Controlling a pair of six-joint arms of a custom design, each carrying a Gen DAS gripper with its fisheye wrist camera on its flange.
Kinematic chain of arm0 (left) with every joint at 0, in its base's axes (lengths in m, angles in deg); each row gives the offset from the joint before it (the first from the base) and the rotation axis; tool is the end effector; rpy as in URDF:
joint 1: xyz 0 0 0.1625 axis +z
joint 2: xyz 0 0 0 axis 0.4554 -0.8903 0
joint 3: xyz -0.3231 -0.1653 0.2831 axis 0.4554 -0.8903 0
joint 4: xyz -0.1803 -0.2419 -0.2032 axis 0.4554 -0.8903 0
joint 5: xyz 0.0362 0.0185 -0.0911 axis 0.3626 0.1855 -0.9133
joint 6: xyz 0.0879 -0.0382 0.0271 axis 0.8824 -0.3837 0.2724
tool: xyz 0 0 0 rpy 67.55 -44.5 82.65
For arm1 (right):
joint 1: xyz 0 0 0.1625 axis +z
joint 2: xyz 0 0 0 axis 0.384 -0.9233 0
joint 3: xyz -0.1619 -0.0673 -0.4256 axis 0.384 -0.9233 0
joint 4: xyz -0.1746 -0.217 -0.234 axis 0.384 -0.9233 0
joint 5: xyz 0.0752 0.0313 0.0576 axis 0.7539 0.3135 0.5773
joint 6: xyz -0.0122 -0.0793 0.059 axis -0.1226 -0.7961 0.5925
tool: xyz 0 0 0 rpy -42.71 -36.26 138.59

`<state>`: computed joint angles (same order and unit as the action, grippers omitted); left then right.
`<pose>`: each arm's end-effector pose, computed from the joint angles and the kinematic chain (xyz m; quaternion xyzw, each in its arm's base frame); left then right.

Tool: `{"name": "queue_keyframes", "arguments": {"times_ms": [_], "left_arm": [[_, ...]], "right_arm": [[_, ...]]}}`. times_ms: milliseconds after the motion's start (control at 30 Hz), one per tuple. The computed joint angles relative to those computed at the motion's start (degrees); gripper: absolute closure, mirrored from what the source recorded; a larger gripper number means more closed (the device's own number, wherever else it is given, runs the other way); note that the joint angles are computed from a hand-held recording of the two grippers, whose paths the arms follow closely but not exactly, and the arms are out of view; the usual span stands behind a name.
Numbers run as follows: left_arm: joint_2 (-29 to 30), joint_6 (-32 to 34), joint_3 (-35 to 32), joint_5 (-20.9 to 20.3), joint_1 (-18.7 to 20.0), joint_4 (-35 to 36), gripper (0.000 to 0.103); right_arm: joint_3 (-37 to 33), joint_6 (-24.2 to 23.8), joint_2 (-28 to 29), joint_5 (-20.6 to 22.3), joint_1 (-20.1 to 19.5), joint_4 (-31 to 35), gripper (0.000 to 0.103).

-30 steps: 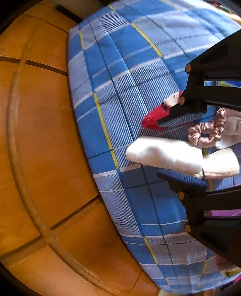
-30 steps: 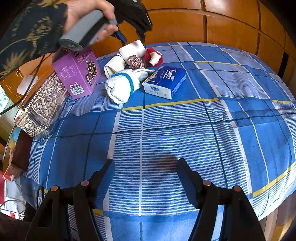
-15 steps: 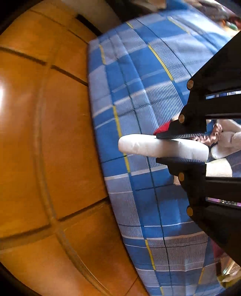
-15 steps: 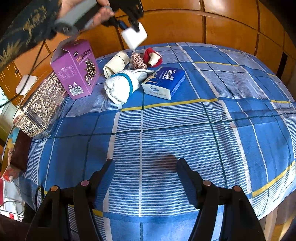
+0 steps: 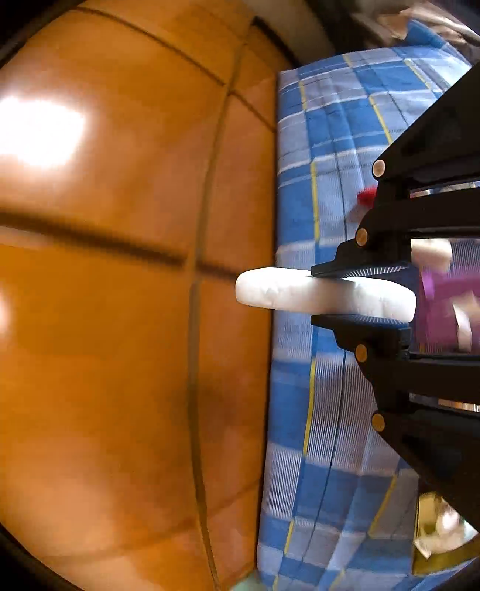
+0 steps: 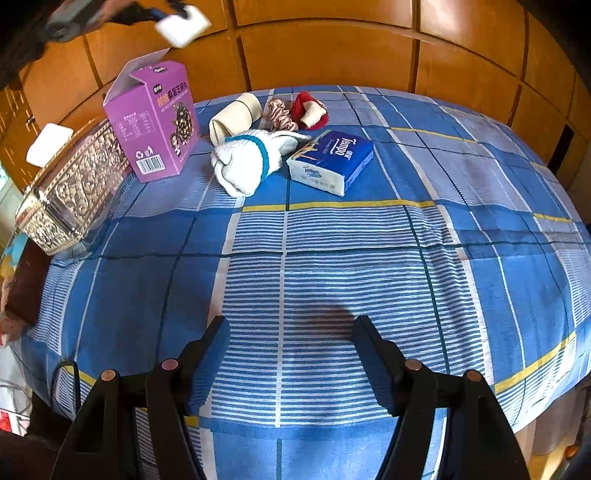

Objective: Organize soft objects
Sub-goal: 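Carry the white item into the gold tray and open left tool while right tool grasps the red Santa sock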

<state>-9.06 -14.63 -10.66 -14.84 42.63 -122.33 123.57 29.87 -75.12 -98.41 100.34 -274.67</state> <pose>-0.0888 -0.7822 0.3725 0.2063 0.9093 -0.2473 0.2635 0.3436 -0.4354 -0.1528 0.0028 -0.8843 0.3022 0.3559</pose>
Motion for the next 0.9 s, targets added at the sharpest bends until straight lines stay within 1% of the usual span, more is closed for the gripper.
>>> {"name": "queue_keyframes", "arguments": {"times_ms": [167,233,300,400,500,567,667,733,833,867,900], "left_arm": [[-6.33,3.42,3.42,-1.52,3.50,-3.05,0.085],[-9.88,6.55,7.06,-2.37,5.20,-6.22,0.085],[-12.85,7.59,9.58,-4.14,6.97,-6.79,0.085],[-17.04,9.81,13.88,-5.73,9.60,-9.23,0.085],[-20.37,11.20,16.94,-7.21,12.50,-10.97,0.085],[-22.75,11.50,18.51,-8.31,15.02,-11.26,0.085],[-24.78,10.79,20.51,-9.10,17.95,-12.56,0.085],[-25.83,9.63,21.19,-9.75,20.24,-12.44,0.085],[-26.90,7.26,22.11,-10.42,23.26,-12.37,0.085],[-27.24,6.79,22.62,-10.27,24.06,-12.94,0.085],[-27.53,6.39,23.02,-10.08,24.72,-13.26,0.085]], "right_arm": [[-0.41,0.44,0.12,-0.90,0.24,1.67,0.033],[-0.21,0.99,-0.22,-0.55,0.17,2.13,0.033],[0.33,1.70,-0.82,0.41,-0.01,2.18,0.033],[1.84,2.02,-2.01,3.16,-0.47,-0.17,0.033],[2.66,1.25,-2.93,3.72,-0.66,-3.00,0.033],[3.16,-0.52,-3.93,4.46,-1.12,-5.94,0.034],[1.97,-3.12,-5.09,3.59,-1.85,-6.99,0.041],[0.61,-6.10,-5.92,4.61,-3.08,-8.17,0.041],[-3.59,-10.74,-6.16,3.74,-4.44,-5.87,0.043],[-5.17,-11.98,-6.18,3.86,-5.06,-4.83,0.046],[-6.48,-12.90,-6.34,4.35,-5.81,-3.91,0.046]]}}
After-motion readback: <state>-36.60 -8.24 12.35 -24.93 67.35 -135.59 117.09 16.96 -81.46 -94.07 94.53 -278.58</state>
